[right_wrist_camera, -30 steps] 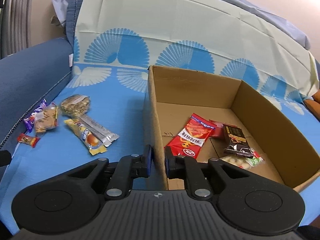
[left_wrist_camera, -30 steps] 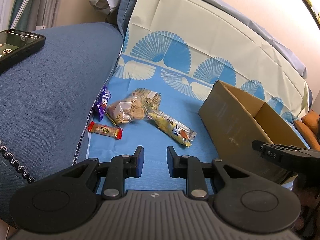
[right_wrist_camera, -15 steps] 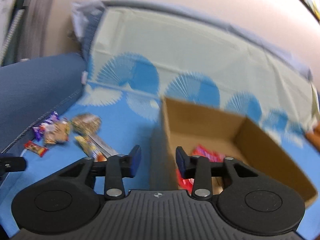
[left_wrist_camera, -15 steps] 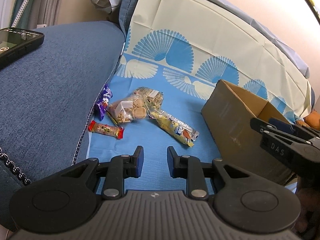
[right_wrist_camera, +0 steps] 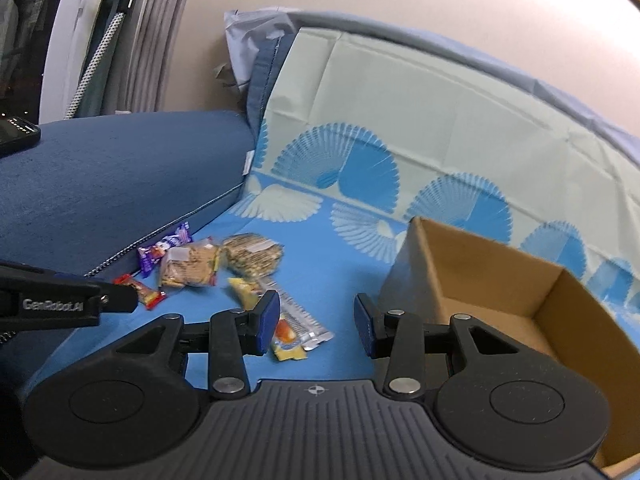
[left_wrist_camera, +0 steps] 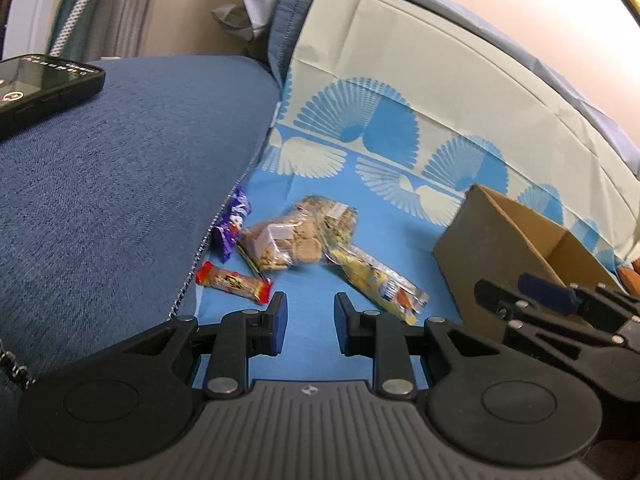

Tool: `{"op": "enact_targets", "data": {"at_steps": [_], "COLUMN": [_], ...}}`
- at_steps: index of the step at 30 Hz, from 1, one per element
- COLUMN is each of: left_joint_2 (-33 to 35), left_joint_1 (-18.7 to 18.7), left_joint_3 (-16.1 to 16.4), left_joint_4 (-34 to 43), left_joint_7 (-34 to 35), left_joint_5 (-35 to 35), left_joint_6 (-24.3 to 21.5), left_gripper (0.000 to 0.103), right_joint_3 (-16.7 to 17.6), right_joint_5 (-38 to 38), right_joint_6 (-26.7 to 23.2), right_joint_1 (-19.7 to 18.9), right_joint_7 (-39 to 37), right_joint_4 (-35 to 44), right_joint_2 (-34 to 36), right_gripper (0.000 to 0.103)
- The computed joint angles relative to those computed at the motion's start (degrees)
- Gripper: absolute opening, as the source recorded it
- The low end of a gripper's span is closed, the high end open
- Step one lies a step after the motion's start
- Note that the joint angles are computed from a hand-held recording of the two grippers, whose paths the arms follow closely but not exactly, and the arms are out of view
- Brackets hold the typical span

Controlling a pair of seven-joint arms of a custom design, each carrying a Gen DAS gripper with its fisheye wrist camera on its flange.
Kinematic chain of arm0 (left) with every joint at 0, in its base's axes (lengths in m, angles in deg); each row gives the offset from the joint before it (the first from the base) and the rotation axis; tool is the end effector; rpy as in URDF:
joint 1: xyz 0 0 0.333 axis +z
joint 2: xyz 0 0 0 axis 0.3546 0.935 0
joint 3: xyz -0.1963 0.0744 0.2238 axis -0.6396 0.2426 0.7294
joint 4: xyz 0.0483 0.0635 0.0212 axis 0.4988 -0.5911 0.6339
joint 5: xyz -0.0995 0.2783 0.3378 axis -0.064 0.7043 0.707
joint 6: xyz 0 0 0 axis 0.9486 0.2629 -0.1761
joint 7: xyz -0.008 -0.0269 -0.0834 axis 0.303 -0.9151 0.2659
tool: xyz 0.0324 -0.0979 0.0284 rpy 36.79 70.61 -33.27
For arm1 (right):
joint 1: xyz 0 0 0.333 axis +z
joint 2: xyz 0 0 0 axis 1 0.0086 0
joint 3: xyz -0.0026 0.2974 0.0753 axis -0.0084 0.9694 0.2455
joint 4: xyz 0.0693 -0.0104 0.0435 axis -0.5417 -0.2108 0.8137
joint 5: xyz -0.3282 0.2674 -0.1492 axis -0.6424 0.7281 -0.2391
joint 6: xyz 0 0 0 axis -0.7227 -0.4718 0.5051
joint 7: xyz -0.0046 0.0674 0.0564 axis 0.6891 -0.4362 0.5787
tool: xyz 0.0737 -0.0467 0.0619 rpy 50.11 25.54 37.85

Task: Organize snacks
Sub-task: 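Move both tools back to the snack pile, then grasp the yellow ice-cream-shaped snack with the right tool while the left grasps the small red candy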

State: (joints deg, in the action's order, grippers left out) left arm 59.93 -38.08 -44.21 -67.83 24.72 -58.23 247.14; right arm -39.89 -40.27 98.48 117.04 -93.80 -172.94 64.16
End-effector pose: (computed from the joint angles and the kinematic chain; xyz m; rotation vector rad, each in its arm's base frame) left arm 0.5387 -0.4462 0.4213 -1.4639 2.0066 -1.3136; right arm 0.4308 0.3859 0.4933 -1.4465 1.8096 -1.1543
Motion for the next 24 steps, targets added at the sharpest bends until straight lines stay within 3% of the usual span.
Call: {"op": "enact_targets", "data": {"at_steps": [4,10,13,14,19,21,24], "left_joint_2": [1.90,4.20,7.24,8.50,14.52,16.57,19.12], "left_joint_1": [-3.95,0.83,-3.00,-4.41,-11.26,-11.71,-9.47], "left_joint_3": [4.69,0.59,5.20,6.88,14.86,15.55,13.45], "left_joint_4": [1.58,4.96,7.86,9.07,15.36,18.36,23.35], "left_joint_7": [-3.18,-7.27,-13.30,-16.30,-30.51,-34.51,-37.45], "left_joint_5": [0.26,1.28,3.41,3.49,6.65,7.35,6.89], "left_joint_6": [-1.07,-3.56,-5.14,-6.49,-15.79,-20.03,-25.38], "left_gripper": [0.028,0.028,0.049,0.055,0.053,0.053,0.053], "right_joint_3": [-1.37,-4.64,-6.29,-6.84,-8.49,-9.04,-9.50], "right_joint_5": [1.78,2.59,1.08,1.99,1.58,1.58,1.62], "right_joint_6": [2.74,5.46,7.14,8.14,11.20,13.15,14.49], "right_joint_1": [-0.55,-0.62,-0.46,-0.53,-0.56,-0.76,-0.85], "right_joint_7": [-1.42,-4.92,-3.80,-3.83,-4.08,-4.45,-5.39], "right_joint_4": [2.19,7.64,8.02,8.05,8.46,8.43,8.61], "right_joint_2": [3.00,10.38,12.19,12.53,14.10,14.41,14.92], "right_gripper": [0.048,0.052,0.051,0.051,0.051,0.051,0.051]}}
